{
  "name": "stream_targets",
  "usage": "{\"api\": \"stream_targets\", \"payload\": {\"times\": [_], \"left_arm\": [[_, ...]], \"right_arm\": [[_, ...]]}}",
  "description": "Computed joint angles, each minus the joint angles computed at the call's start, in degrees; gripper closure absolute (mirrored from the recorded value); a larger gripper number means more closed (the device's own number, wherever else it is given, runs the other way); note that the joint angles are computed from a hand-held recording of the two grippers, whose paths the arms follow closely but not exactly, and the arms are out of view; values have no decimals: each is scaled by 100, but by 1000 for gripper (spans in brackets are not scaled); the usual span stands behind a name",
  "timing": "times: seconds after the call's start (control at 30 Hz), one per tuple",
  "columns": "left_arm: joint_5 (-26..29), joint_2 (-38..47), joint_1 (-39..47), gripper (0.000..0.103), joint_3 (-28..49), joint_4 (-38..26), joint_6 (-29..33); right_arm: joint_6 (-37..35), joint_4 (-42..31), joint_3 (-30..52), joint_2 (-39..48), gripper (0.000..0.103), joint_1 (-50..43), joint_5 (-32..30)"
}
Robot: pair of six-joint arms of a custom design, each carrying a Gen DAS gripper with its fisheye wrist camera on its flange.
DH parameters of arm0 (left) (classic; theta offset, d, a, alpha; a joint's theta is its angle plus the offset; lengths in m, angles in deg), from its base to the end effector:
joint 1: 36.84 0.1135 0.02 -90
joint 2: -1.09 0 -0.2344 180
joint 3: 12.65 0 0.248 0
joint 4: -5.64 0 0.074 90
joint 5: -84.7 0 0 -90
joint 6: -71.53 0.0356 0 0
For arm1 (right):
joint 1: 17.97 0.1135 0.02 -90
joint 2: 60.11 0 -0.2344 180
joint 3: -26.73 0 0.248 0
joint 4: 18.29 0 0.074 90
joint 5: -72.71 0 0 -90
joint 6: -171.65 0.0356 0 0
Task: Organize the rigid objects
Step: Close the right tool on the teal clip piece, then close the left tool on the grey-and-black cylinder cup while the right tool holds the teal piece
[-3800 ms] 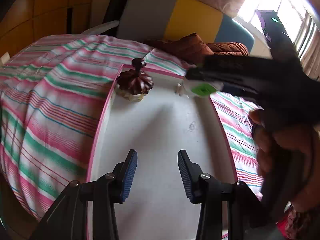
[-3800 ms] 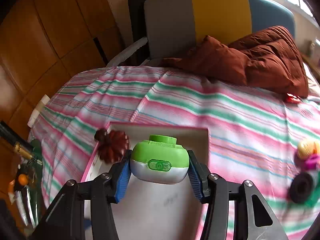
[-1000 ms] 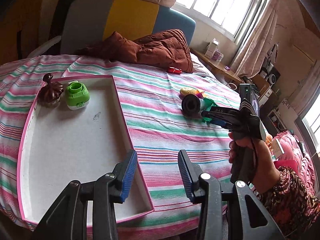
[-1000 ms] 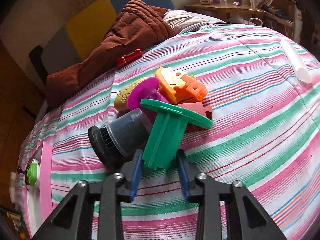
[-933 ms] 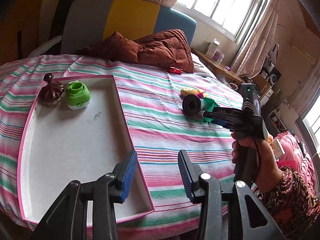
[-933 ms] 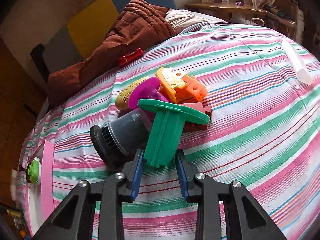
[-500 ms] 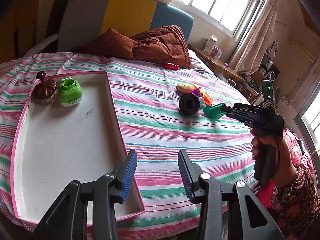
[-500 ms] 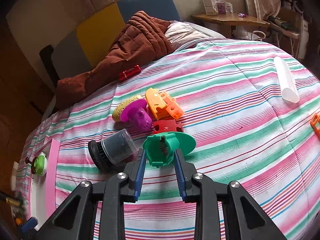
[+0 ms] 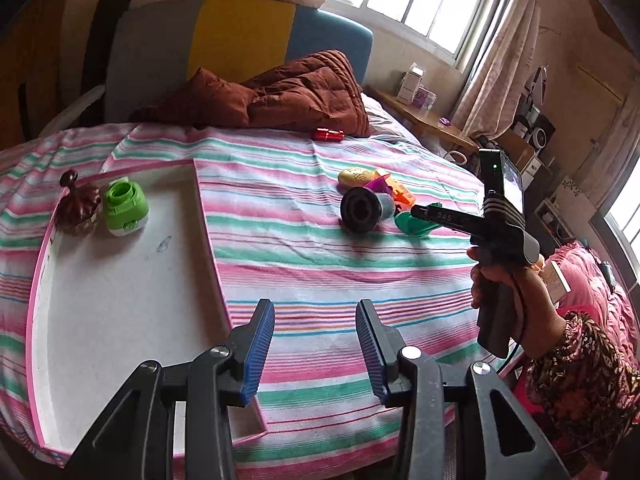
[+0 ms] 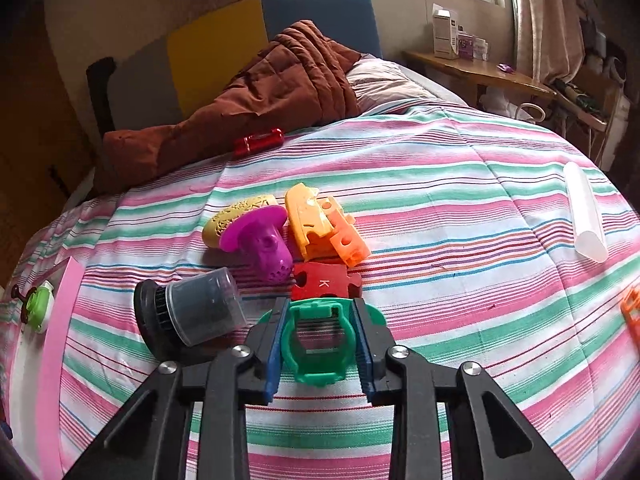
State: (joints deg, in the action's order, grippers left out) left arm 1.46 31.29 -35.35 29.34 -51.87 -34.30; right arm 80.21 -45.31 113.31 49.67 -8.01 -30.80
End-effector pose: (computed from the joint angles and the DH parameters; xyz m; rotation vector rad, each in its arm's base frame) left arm 0.1366 -0.0006 0.2038 -0.3014 2.3578 -0.2599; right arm 0.3893 0.0768 0.1529 -0.3469 2.4215 0.3544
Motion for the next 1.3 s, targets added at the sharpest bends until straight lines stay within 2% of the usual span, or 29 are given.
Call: {"api": "stream_targets", "payload": {"times": [0.1,0.23,0.3,0.37,0.43,0.57,0.67,0.77,0.83,0.93,1.1,1.3], "left_arm": [[-145,301,-215,61,157,206,-48],[-408,1074,-638,61,461,707,-138],[-621,1642,-910,61,659,1075,-168],[-755,2347,-1096,61,963,1427,-183],[-838,3257,-1232,61,1453,1764,-164],[-1399,4861,-1416,61,2612,2086,55],[-1385,6102,-1292,61,3561,2031,173],[-1085,6930,-1035,61,4112,1836,-34],[-1014,7021,-880,60,4059,1830,-158],[-845,6590,-656,60,3521,2076,-236],[-1051,5975,-406,60,2878,2025,-235],[-940,5698,-127,61,2301,2127,-417]], "right_arm": [[33,-555,134,-122,73,-226,-251],[-298,-1342,261,-242,73,-515,-484],[-436,-1503,226,-245,73,-612,-523],[-385,-1345,76,-265,73,-692,-660],[-343,-1226,-11,-273,72,-693,-666],[-473,-1274,27,-237,71,-610,-592],[-514,-1428,150,-132,70,-641,-667],[-513,-1605,306,54,70,-675,-695],[-536,-1562,260,11,70,-658,-660],[-469,-1581,288,37,70,-665,-719],[-366,-1551,250,37,70,-668,-754],[-353,-1489,164,-19,69,-643,-709]]}}
